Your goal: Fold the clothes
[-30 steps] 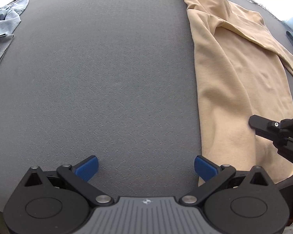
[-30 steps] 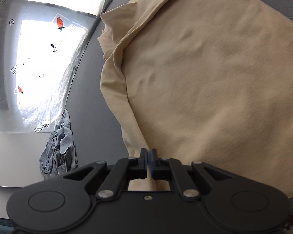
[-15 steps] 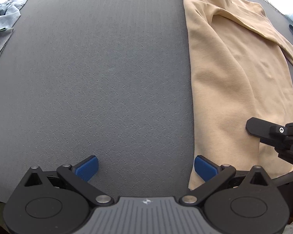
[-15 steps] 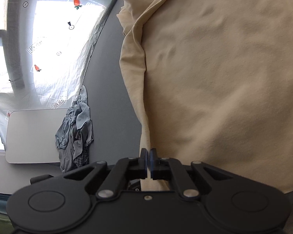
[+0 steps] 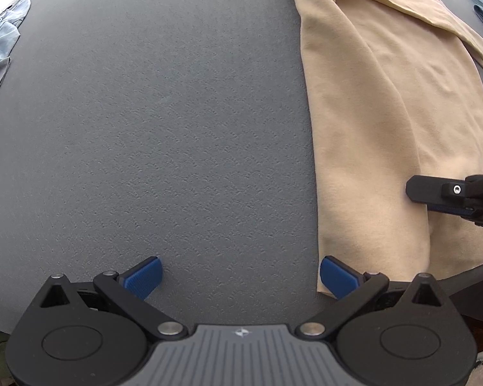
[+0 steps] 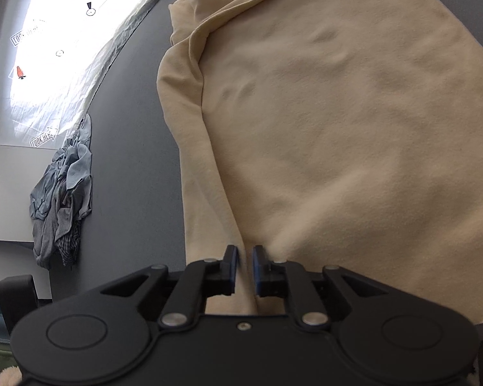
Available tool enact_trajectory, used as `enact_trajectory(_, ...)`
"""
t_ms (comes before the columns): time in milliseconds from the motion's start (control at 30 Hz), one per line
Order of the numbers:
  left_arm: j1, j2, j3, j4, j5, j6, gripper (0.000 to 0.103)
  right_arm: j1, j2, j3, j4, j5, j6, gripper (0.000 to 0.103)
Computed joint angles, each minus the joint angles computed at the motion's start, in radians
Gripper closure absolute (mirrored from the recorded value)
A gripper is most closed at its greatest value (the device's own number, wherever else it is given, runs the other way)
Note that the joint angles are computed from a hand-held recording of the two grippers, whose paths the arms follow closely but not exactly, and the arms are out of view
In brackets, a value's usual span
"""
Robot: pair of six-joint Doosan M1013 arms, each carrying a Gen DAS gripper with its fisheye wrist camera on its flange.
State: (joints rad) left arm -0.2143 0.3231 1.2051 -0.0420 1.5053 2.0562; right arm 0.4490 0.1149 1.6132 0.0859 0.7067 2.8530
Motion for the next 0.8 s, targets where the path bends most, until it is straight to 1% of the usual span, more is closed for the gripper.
enact_trajectory(33, 0.002, 0.006, -0.01, -0.001, 0.01, -0.005, 0.0, -0.002, -0.003, 0.0, -0.019, -0.004, 0.013, 0.082)
enact_trajectory(100, 0.014, 0.021, -0.036, -0.024, 0.024, -0.03, 0.0, -0.008, -0.01, 0.0, -0.061, -0.011, 0.041, 0.075)
enact_trajectory(200, 0.038, 0.049, -0.091, -0.088, 0.032, -0.091, 0.0, -0.023, -0.024, 0.011, -0.131, -0.021, 0.111, 0.073)
enact_trajectory(300, 0.052, 0.071, -0.139, -0.132, 0.014, -0.14, 0.0, -0.041, -0.031, 0.017, -0.183, -0.02, 0.168, 0.073)
enact_trajectory(433, 0.06, 0.094, -0.182, -0.173, -0.024, -0.167, 0.0, -0.068, -0.036, 0.017, -0.25, -0.009, 0.214, 0.071)
enact_trajectory(467, 0.047, 0.091, -0.18, -0.182, -0.038, -0.185, 0.0, -0.074, -0.036, 0.015, -0.271, -0.006, 0.223, 0.07)
enact_trajectory(500, 0.014, 0.087, -0.178, -0.188, -0.062, -0.222, 0.0, -0.082, -0.034, 0.011, -0.296, -0.001, 0.231, 0.069)
enact_trajectory(533, 0.005, 0.108, -0.209, -0.198, -0.071, -0.236, 0.0, -0.09, -0.033, 0.007, -0.32, 0.003, 0.239, 0.068)
enact_trajectory(600, -0.012, 0.131, -0.234, -0.209, -0.102, -0.252, 0.0, -0.11, -0.03, -0.001, -0.368, 0.014, 0.253, 0.062)
enact_trajectory(667, -0.016, 0.165, -0.284, -0.218, -0.119, -0.257, 0.0, -0.129, -0.023, -0.012, -0.425, 0.036, 0.278, 0.062)
enact_trajectory(767, -0.045, 0.236, -0.388, -0.225, -0.135, -0.282, 0.001, -0.14, -0.004, -0.041, -0.576, 0.116, 0.362, 0.063)
enact_trajectory(800, -0.05, 0.257, -0.42, -0.229, -0.137, -0.284, 0.001, -0.145, 0.002, -0.05, -0.615, 0.156, 0.382, 0.06)
